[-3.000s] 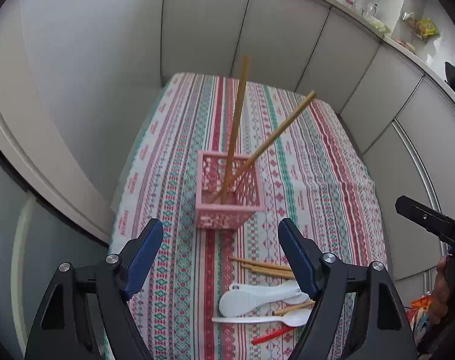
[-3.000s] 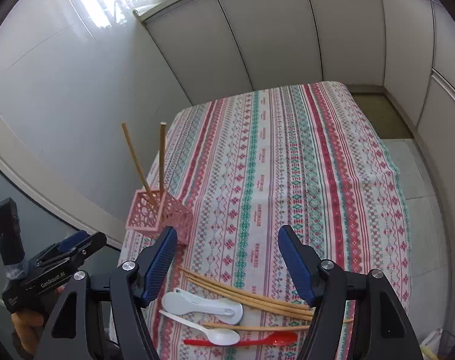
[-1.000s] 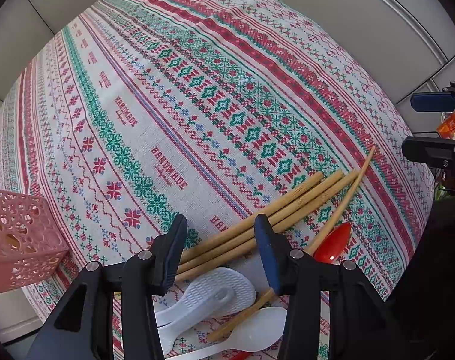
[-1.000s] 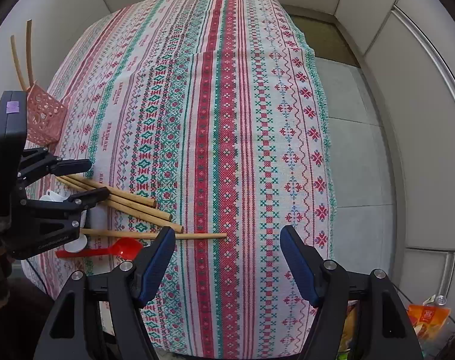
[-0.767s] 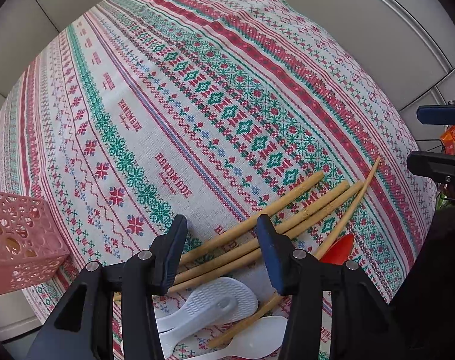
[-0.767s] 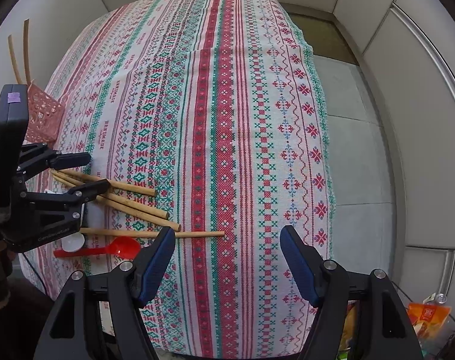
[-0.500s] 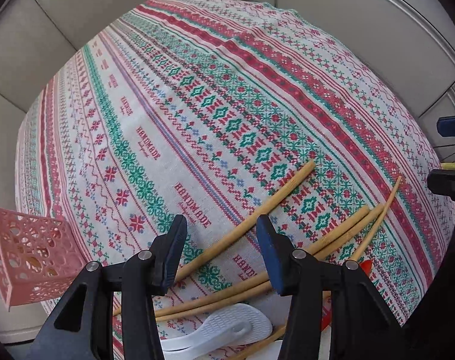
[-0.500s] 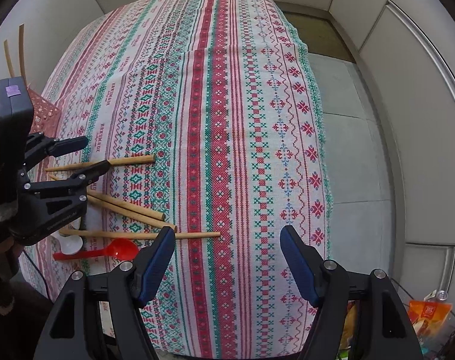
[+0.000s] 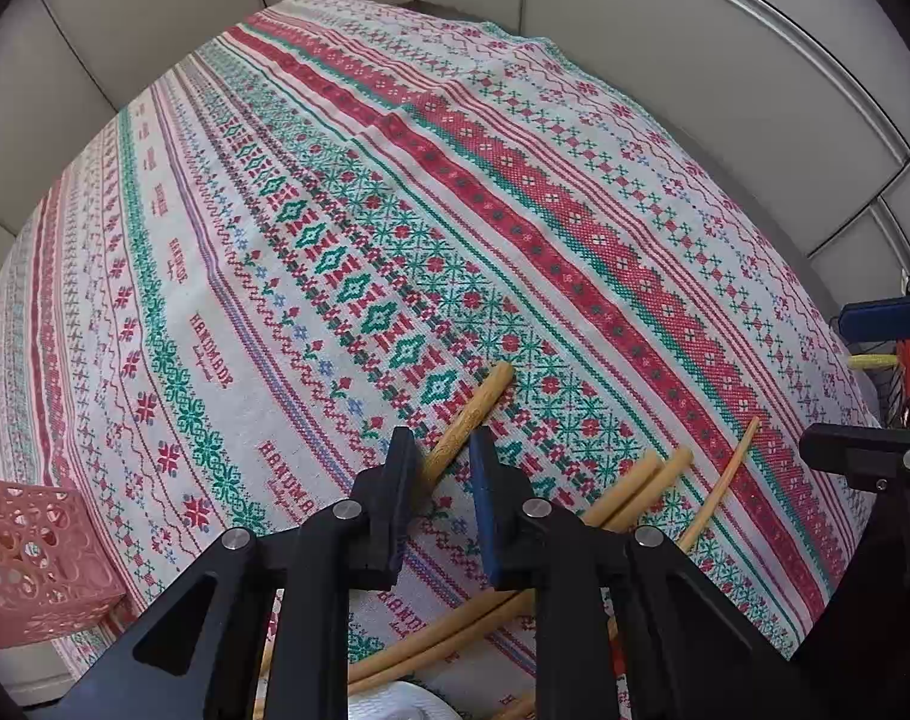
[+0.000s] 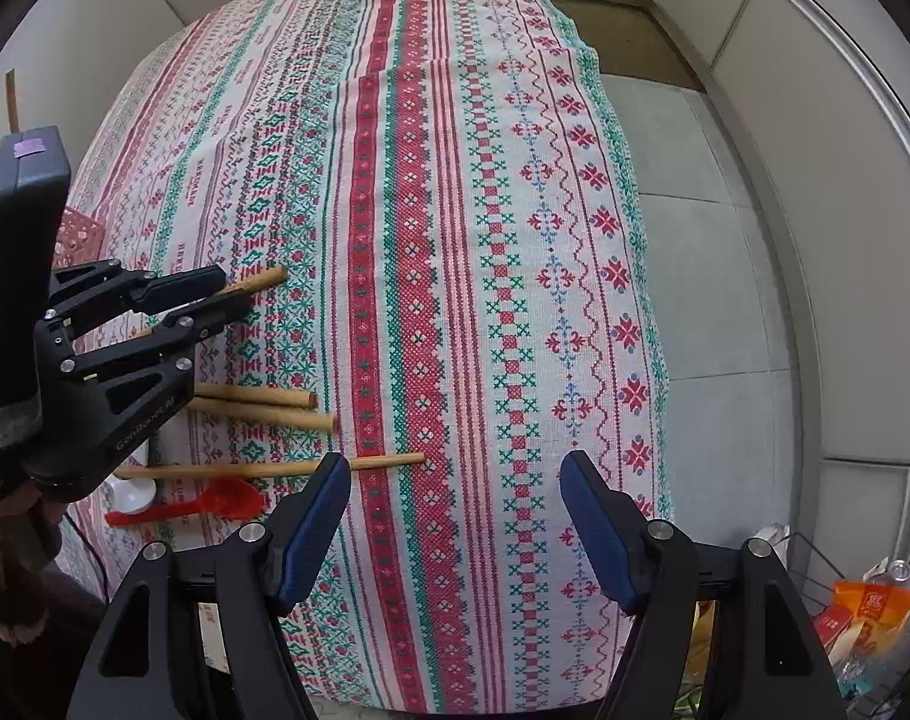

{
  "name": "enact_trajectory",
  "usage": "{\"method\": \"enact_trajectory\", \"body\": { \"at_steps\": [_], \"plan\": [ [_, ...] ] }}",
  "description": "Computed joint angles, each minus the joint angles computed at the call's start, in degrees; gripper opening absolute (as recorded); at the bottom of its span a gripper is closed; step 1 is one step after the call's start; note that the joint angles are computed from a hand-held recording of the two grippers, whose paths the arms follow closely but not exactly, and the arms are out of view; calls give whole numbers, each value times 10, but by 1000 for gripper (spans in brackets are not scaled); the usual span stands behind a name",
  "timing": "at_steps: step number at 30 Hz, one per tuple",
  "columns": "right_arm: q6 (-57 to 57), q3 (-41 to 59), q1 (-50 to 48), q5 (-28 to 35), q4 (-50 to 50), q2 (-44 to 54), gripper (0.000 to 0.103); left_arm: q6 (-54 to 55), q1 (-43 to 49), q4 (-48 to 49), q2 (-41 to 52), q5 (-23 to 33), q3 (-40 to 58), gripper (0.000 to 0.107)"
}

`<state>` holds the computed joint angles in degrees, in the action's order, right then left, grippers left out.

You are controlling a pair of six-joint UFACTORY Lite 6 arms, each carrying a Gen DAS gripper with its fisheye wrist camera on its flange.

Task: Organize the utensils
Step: 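Grasp a chopstick with the left tool while the right tool grasps another chopstick, then raise both held chopsticks upright over the pink basket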

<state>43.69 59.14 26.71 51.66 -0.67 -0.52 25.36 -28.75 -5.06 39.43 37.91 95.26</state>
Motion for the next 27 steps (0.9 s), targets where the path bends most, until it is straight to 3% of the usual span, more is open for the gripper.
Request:
{"method": "enact_trajectory", "body": {
  "at_steps": [3,11,14,19,23,27],
  "plan": [
    [-31,-9,-21,-22,51,12,74,-34,4,32,-17,-19,-21,15],
    [-90,-24,-58,-89,205,66,69,4,60,-17,-85,-17,-55,12],
    [-60,1,-49,-100,193,82,50,29,79,-42,-119,-16,-77,12],
    [51,56,-8,-95,128,124,49,70,105,-75,-170,-19,-111,11],
    [171,150,46,-51,26,193,49,100,123,-98,-214,-19,-141,11],
    [272,252,96,18,-68,268,38,131,144,-128,-246,-19,-161,11]
  ]
}}
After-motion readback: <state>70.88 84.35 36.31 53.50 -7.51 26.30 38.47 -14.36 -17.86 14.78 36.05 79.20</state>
